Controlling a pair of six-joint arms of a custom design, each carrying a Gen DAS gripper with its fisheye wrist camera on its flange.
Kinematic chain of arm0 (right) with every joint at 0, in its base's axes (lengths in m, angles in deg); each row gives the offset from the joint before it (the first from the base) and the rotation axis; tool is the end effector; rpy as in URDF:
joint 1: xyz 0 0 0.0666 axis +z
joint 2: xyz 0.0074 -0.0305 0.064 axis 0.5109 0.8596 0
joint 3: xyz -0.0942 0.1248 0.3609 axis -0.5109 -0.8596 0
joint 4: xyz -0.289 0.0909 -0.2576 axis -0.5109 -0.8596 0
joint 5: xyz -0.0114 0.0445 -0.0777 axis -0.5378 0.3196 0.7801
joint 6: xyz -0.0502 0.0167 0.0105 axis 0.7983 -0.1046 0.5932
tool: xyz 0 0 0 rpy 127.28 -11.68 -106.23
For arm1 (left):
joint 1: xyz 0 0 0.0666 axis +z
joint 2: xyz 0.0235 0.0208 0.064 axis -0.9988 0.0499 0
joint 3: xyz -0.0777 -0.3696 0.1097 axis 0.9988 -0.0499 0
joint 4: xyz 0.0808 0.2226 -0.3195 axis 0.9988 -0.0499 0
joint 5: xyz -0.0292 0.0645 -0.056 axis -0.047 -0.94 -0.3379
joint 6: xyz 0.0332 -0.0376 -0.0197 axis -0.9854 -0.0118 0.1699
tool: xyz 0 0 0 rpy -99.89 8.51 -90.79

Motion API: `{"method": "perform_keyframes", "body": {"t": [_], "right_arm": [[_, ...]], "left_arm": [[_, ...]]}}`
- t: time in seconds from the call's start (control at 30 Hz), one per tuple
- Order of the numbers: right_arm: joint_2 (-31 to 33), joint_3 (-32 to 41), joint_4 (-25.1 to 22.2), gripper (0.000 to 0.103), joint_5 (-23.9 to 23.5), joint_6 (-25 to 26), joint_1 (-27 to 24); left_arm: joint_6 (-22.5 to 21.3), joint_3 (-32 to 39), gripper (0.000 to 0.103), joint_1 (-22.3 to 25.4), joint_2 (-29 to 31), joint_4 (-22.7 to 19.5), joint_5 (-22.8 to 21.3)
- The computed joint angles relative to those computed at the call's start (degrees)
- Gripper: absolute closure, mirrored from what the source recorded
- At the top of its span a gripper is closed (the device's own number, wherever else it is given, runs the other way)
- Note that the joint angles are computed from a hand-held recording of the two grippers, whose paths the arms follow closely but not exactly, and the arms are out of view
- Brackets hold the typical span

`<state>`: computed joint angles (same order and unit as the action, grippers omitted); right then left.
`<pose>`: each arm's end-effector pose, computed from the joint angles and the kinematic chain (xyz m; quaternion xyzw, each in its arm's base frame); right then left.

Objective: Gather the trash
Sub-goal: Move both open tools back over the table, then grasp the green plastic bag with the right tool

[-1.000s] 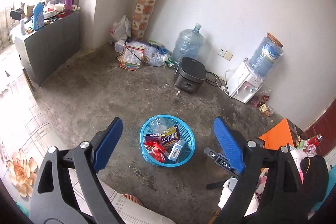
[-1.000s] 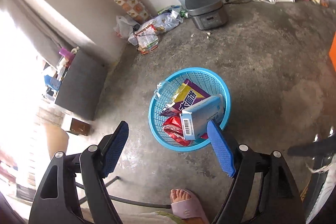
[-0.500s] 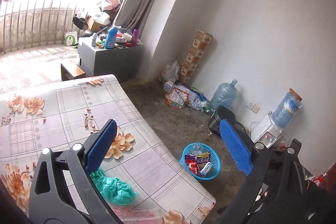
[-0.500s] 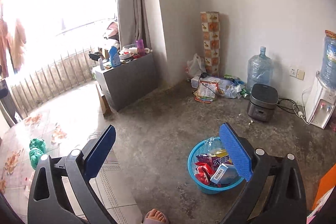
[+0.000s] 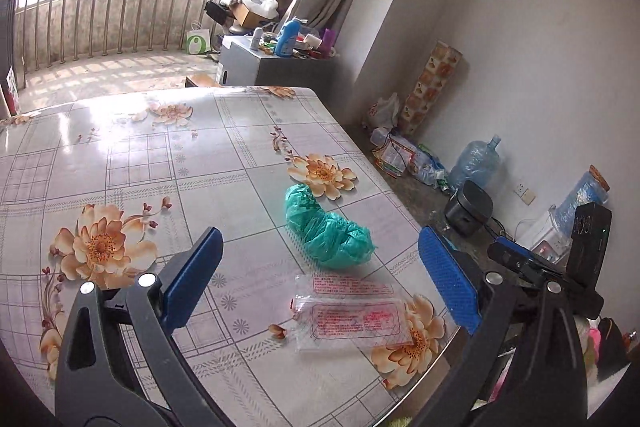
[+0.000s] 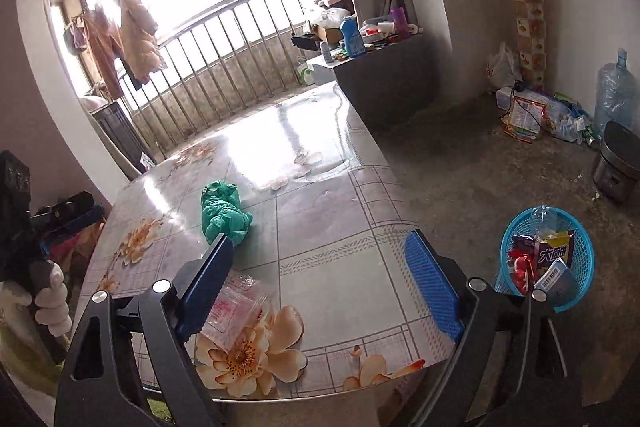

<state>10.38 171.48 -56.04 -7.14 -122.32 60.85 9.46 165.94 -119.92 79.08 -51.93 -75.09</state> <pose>0.3451 0.1917 0.5953 0.0639 0.8863 0.1586 0.4305 0.4015 -0.2625 0.6628 0.1100 0.8809 -0.2383 0.3937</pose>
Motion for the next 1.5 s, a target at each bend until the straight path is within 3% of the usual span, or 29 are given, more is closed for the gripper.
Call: {"method": "perform_keyframes", "body": {"t": [0.17,0.33,0.5,0.7,0.77,0.8,0.93,1.03,1.17,1.33,1.5], "right_arm": [[3.98,4.19,-0.91,0.027,-5.06,1.35,0.39],[11.54,12.13,-4.01,0.027,-14.32,7.35,-1.00],[22.81,25.25,-11.05,0.026,-20.88,15.02,-1.38],[36.16,42.58,-23.97,0.027,-23.90,20.37,-1.56],[38.23,45.10,-27.23,0.037,-24.21,22.31,-1.47],[38.85,45.72,-28.88,0.046,-24.09,22.63,-1.48],[33.37,37.74,-24.65,0.055,-24.73,19.96,-2.33],[28.34,32.09,-22.08,0.056,-21.06,17.68,-2.69],[21.07,24.38,-18.55,0.056,-20.59,15.23,-2.92],[18.05,18.88,-19.34,0.056,-19.21,13.62,-0.42],[15.33,13.91,-16.04,0.056,-20.49,9.11,0.82]], "left_arm": [[0.29,-5.03,0.009,-0.51,-2.15,-0.40,1.02],[-2.12,-4.96,0.024,-2.45,-1.18,-4.39,-0.43],[-0.69,-7.54,0.038,-2.35,-1.96,-6.38,3.79],[0.21,-10.37,0.054,-1.96,-3.59,-7.43,9.77],[0.87,-11.97,0.056,-1.83,-4.47,-6.85,11.88],[1.30,-12.67,0.057,-1.77,-4.76,-6.65,13.13],[3.35,-14.76,0.060,-1.65,-5.09,-6.07,17.81],[4.51,-15.68,0.061,-1.79,-5.11,-5.48,19.89],[5.33,-16.67,0.061,-1.72,-4.98,-4.48,21.92],[6.88,-16.41,0.064,-1.49,-3.83,-3.01,23.92],[11.26,-17.70,0.064,-0.06,-4.37,-0.47,25.34]]}}
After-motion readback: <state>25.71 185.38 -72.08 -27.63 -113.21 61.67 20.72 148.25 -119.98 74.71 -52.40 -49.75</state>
